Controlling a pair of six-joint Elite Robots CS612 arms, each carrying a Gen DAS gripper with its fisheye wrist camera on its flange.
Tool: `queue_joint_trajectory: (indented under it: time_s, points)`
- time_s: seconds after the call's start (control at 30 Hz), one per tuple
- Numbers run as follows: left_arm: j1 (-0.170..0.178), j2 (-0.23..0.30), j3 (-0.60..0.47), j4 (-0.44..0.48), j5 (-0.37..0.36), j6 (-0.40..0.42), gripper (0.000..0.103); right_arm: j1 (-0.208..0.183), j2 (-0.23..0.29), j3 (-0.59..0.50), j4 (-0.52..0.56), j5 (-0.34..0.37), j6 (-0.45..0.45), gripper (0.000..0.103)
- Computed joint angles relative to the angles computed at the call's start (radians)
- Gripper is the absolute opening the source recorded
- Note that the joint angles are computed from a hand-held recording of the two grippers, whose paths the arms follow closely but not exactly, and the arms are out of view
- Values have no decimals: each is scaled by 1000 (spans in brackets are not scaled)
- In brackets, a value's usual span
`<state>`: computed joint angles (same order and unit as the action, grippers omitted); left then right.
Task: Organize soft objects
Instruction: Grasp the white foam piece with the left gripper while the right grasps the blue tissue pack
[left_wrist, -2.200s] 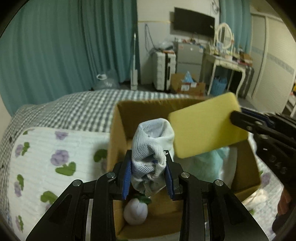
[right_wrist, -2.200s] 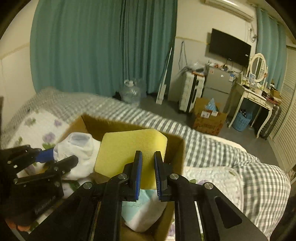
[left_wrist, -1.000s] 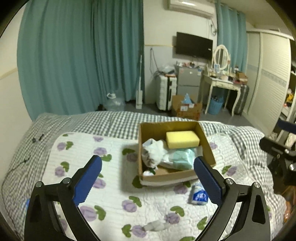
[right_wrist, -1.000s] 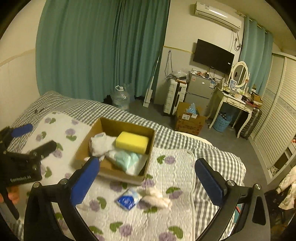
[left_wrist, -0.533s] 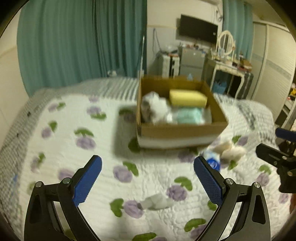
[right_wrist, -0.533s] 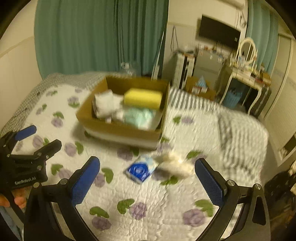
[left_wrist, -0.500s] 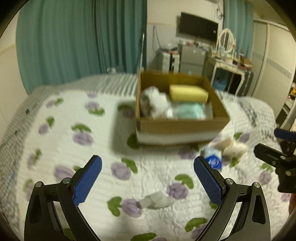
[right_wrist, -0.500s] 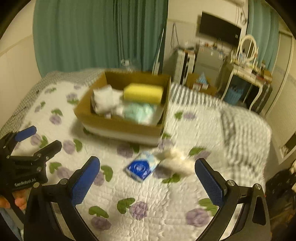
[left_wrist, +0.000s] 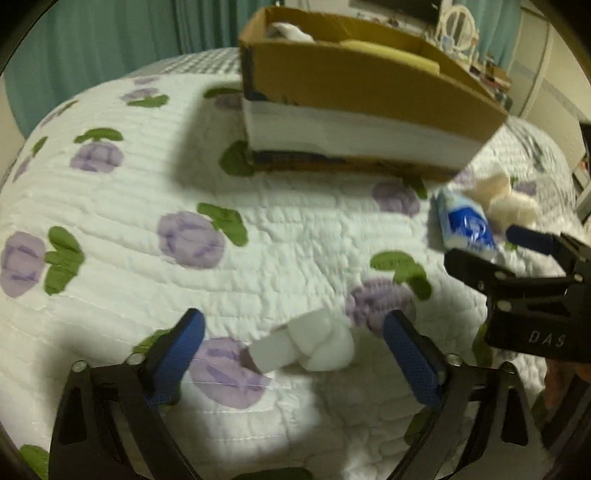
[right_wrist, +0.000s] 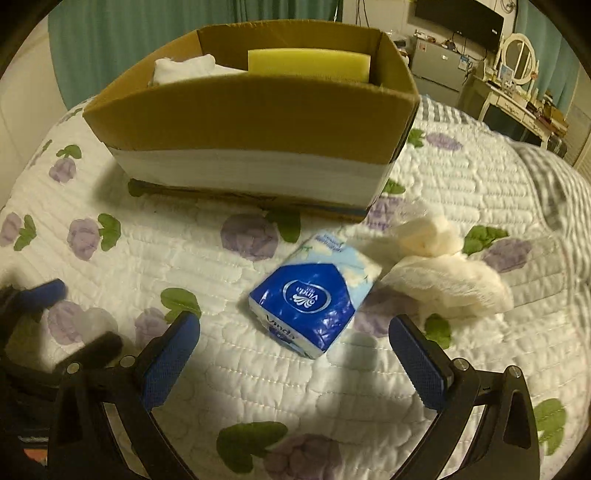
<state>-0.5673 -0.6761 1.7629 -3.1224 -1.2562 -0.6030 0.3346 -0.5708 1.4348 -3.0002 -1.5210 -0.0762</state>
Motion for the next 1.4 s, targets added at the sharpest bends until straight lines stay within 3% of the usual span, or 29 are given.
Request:
queue_joint_trajectory:
  time_s: [0.03, 0.1, 0.17, 0.37, 0.63, 0.73, 0.77, 0.87, 1.1, 1.3, 1.4]
  points:
    - [0, 2, -5, 12, -11, 8, 90, -1, 1, 0, -3, 3, 2, 102]
    - [1, 8, -18, 43, -36, 19, 77, -1, 2, 2, -12, 0, 5, 102]
    - [-6, 12, -27, 81, -14, 24, 70, -2, 2, 4, -18, 6, 12, 100]
    - [-14, 6, -18, 66, -23, 45, 44, -6, 7, -13, 11, 21, 29, 91]
    - [-18, -18, 3, -10, 47, 2, 42, -4, 35, -69, 50, 12, 54, 86]
    - [-8, -19, 6, -37, 52, -26, 42, 3, 47, -88, 58, -14, 54, 77]
    - [-1, -17, 5, -42, 45, -32, 42, 6, 50, -93, 59, -27, 52, 69]
    - [5, -17, 14, -55, 26, -37, 42, 8, 49, -85, 41, -31, 46, 66]
    - [-8, -28, 34, -59, 39, 18, 42, 8, -7, 32, -44, 31, -27, 62]
    - [-10, -51, 56, -70, 51, 12, 42, 24, -47, 99, -109, 29, -83, 60]
    - [-13, -70, 62, -61, 53, 12, 42, 14, -79, 138, -155, 75, -93, 59]
